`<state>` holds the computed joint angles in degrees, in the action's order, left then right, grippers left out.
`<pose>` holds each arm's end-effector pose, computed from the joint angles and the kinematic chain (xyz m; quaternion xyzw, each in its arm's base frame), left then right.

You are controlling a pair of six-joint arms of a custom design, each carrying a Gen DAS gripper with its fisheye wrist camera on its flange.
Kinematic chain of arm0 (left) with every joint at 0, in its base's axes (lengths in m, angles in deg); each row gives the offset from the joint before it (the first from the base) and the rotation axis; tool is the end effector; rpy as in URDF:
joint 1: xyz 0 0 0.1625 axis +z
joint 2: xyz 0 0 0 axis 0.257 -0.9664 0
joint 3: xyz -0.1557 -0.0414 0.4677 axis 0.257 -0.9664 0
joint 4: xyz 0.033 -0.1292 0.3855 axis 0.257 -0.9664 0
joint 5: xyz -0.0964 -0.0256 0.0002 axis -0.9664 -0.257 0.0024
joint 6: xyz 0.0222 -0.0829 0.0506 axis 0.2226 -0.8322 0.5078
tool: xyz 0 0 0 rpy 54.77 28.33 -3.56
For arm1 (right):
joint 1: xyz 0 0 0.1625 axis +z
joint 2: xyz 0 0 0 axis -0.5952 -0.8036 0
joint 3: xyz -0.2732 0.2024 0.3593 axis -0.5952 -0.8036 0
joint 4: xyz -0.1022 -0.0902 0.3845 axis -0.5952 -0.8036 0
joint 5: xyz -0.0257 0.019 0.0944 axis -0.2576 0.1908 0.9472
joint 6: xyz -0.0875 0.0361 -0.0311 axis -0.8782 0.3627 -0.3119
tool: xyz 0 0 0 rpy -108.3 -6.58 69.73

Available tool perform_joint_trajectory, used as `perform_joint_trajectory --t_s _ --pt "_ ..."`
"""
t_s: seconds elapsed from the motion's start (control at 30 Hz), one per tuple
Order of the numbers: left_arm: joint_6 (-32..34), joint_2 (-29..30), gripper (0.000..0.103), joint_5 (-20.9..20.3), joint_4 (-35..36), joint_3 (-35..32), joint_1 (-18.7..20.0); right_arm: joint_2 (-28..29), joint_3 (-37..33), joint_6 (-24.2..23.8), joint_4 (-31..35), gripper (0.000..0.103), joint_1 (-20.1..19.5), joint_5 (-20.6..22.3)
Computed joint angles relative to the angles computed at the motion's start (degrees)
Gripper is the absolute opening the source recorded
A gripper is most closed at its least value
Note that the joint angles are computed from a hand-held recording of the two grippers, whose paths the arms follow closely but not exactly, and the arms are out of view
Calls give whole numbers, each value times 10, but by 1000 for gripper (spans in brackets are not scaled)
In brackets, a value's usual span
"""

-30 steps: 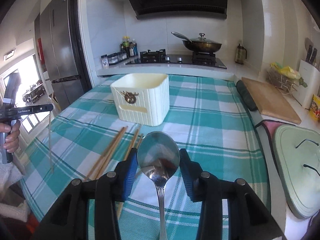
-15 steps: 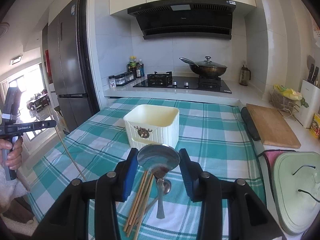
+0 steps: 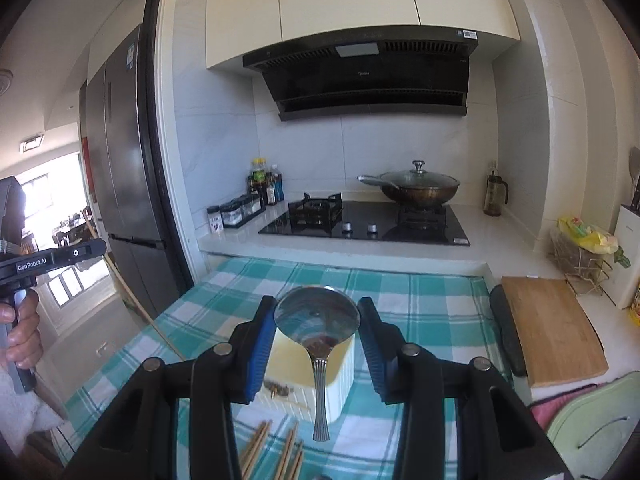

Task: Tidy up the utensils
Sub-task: 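Carry the spoon and chopstick over the cream basket with both tools, then open both tools to drop the spoon and chopstick into the basket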

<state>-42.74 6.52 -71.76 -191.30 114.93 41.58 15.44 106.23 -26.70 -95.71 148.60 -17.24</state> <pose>-0.1784 -0.6462 0.4778 0.0840 0.7783 -0.5722 0.2446 0.4467 -0.7646 0.1932 0.4511 -0.8045 0.3771 0.0846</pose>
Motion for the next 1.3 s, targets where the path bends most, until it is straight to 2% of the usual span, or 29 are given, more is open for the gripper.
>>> perform_joint_trajectory --t_s 0.13,0.2,0.27,0.37,0.47,0.57,0.67,0.73,0.8,0.87,0.93,1.0,1.1,1.17,1.23,1.3 --pt "22 62 4 0 -33 -73 24 57 -75 -4 -36 42 6 21" --pt "4 82 4 8 -5 -95 39 87 -112 -2 -31 42 5 18" --pt "-42 92 4 13 59 -107 56 114 -149 12 -3 42 4 -9" --pt "-110 100 4 14 153 -115 80 147 -207 65 82 42 -2 -55" --pt "-147 107 4 12 212 -118 97 170 -247 106 151 42 -10 -96" --pt "-157 112 5 20 212 -111 102 186 -270 132 194 42 -15 -130" --pt "-178 110 8 21 237 -112 102 194 -283 154 213 43 -20 -137" --pt "-195 99 17 14 245 -100 100 195 -281 164 205 43 -21 -142" --pt "-190 84 40 17 241 -80 94 183 -255 156 177 43 -21 -133" --pt "-177 59 50 33 230 -39 82 155 -209 138 146 43 -21 -116" --pt "-175 23 59 40 238 17 70 111 -130 110 93 43 -22 -98" --pt "-189 -11 74 45 246 83 61 61 -37 79 39 54 -27 -79" --pt "-247 -42 76 51 272 174 58 -10 118 28 -65 55 -43 -67" --pt "-302 -45 76 57 290 221 61 -36 207 3 -146 55 -57 -80" --pt "-341 -39 75 53 271 259 62 -50 278 -3 -212 55 -72 -106" --pt "-367 -30 76 56 247 282 58 -56 327 11 -251 55 -89 -131"
